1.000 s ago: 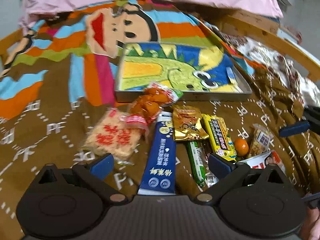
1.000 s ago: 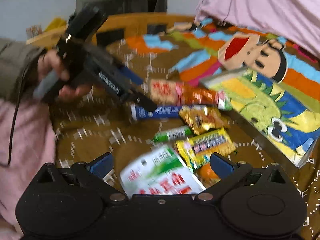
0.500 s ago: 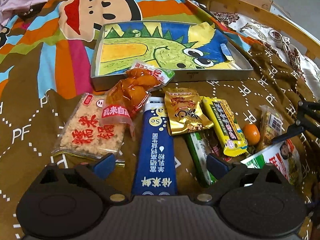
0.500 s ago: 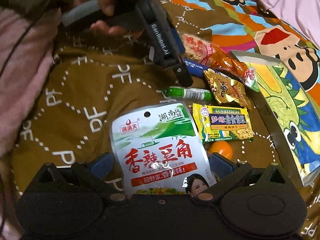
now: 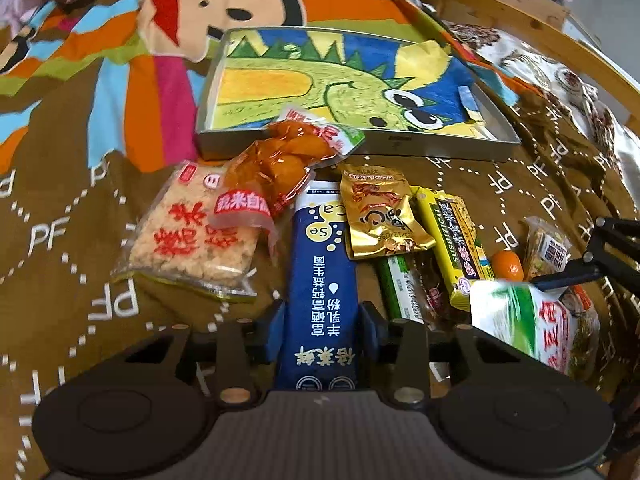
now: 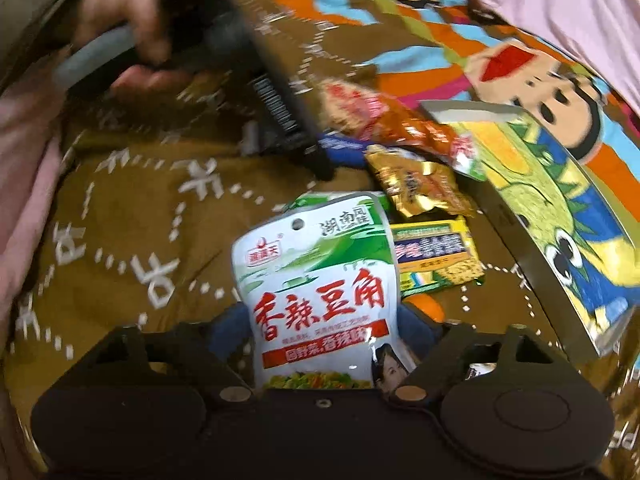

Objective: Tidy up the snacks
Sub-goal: 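Grasp the blue calcium stick with left tool while right tool grasps green bean bag, then place the blue stick in the tray with left tool while right tool drops green bag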

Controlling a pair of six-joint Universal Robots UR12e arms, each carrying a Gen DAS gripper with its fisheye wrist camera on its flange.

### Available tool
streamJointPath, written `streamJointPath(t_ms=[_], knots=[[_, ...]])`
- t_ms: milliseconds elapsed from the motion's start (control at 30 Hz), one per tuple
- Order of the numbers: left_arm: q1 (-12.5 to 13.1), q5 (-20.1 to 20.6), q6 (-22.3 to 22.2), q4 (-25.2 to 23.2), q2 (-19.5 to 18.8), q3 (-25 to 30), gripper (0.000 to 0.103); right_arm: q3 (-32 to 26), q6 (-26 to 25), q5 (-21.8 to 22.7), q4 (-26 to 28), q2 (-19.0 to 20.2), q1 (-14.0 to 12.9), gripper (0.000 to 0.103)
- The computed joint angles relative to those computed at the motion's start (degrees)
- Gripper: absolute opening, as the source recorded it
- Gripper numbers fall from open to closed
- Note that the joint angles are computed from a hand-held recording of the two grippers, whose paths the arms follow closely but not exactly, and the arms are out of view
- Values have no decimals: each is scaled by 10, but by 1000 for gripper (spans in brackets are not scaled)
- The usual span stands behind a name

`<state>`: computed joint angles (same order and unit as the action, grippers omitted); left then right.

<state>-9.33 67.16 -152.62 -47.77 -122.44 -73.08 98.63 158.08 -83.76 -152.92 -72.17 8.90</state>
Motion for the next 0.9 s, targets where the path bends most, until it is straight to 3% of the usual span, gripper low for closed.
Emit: streamJointPath(t_ms=[267, 433, 567, 633, 733, 800, 900], knots=[[2, 17, -56, -37, 29, -26, 42, -13, 102, -54, -9, 12, 18, 72], [1, 33, -57, -25, 39, -43, 45, -7, 48, -104, -33, 18, 32, 81], [-4, 37, -46, -6, 32, -39, 60, -5, 27, -117, -29, 17, 33, 86], [-7, 41, -44, 3, 28, -36, 61, -4, 23, -121, -27, 14, 34, 87], [-9, 49, -41, 10, 25, -36, 57, 2, 3, -129, -36, 13, 37, 83], [-11, 60, -38, 16, 27, -39, 42, 4, -12, -134, -43, 13, 41, 78], [-9, 57, -44, 12, 31, -43, 38, 6, -27, -144, -57, 14, 47, 69]])
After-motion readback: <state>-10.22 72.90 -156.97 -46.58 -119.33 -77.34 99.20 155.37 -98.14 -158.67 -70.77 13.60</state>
